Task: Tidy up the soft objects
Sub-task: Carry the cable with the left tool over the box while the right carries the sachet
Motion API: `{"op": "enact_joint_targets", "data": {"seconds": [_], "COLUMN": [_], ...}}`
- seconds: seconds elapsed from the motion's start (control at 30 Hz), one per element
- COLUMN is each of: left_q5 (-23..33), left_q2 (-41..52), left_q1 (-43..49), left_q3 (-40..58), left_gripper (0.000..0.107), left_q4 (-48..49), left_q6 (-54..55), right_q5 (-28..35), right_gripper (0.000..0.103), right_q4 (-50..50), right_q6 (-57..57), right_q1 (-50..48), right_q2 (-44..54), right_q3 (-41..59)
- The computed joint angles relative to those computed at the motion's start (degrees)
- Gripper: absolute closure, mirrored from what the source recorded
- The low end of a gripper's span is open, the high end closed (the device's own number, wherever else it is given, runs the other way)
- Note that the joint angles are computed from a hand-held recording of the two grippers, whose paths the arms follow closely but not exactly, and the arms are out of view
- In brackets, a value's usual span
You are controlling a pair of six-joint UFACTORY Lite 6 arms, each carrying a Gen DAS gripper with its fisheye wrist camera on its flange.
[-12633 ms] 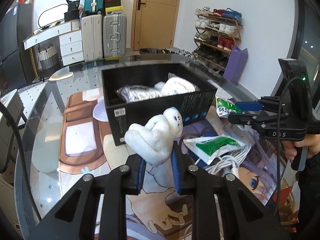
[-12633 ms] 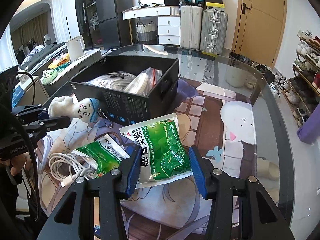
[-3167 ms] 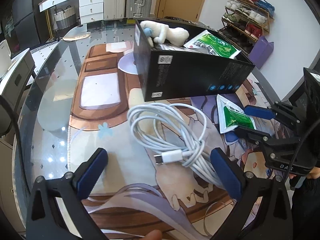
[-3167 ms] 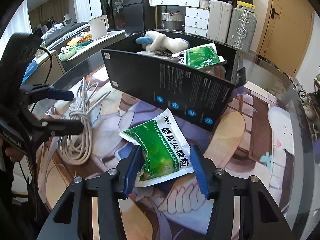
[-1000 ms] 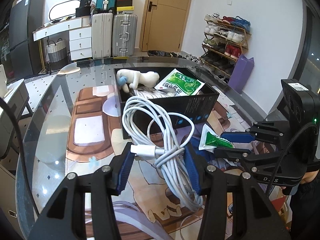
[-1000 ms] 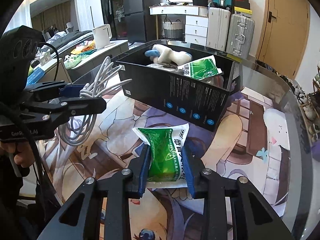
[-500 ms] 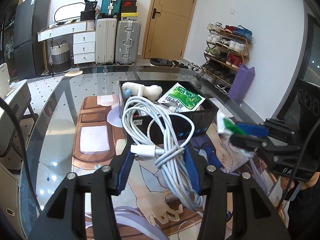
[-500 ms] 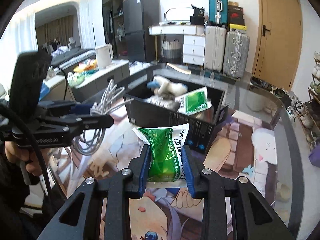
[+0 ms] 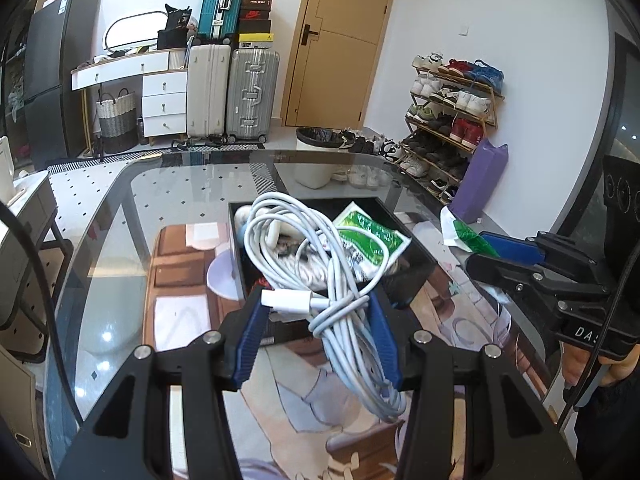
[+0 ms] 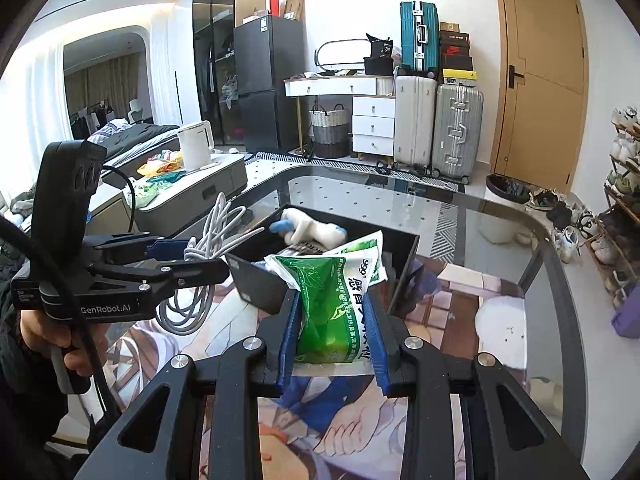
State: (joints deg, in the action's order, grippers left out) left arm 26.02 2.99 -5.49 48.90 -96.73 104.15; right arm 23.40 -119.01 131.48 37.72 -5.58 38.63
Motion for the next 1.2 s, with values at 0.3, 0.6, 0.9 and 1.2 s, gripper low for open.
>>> {"op": "enact_joint_targets", "data": {"seconds": [0.3, 0.6, 0.9, 1.2], "left_q5": [-2.53, -4.82, -8.03, -9.48], "left_q2": [6.26, 14.51, 20.11, 23.89], "left_q1": [-2.35, -4.87, -6.14, -6.66], "left_q3": [9.12, 17.43, 23.75, 26.88], "left_gripper": [0.058, 0.058, 0.058, 0.058], "left_q4": [5.25, 7.80, 10.15, 8.39], "left_q6": [-6.27, -9.44, -11.79, -10.58], "right_q5": [-2.95, -4.89, -6.26, -6.04], "right_gripper": [0.072, 0.072, 0.072, 0.072], "right_q4": [-0.54, -2.19, -2.46, -1.47], "right_q6": [-2.22, -2.51, -3.78, -8.30], "right_q1": [-4.14, -7.24, -9.59, -10.92], "right_q2": [5.69, 15.31, 22.44, 29.88], "right_q3": [7.46, 16.24, 23.30, 29.93]}}
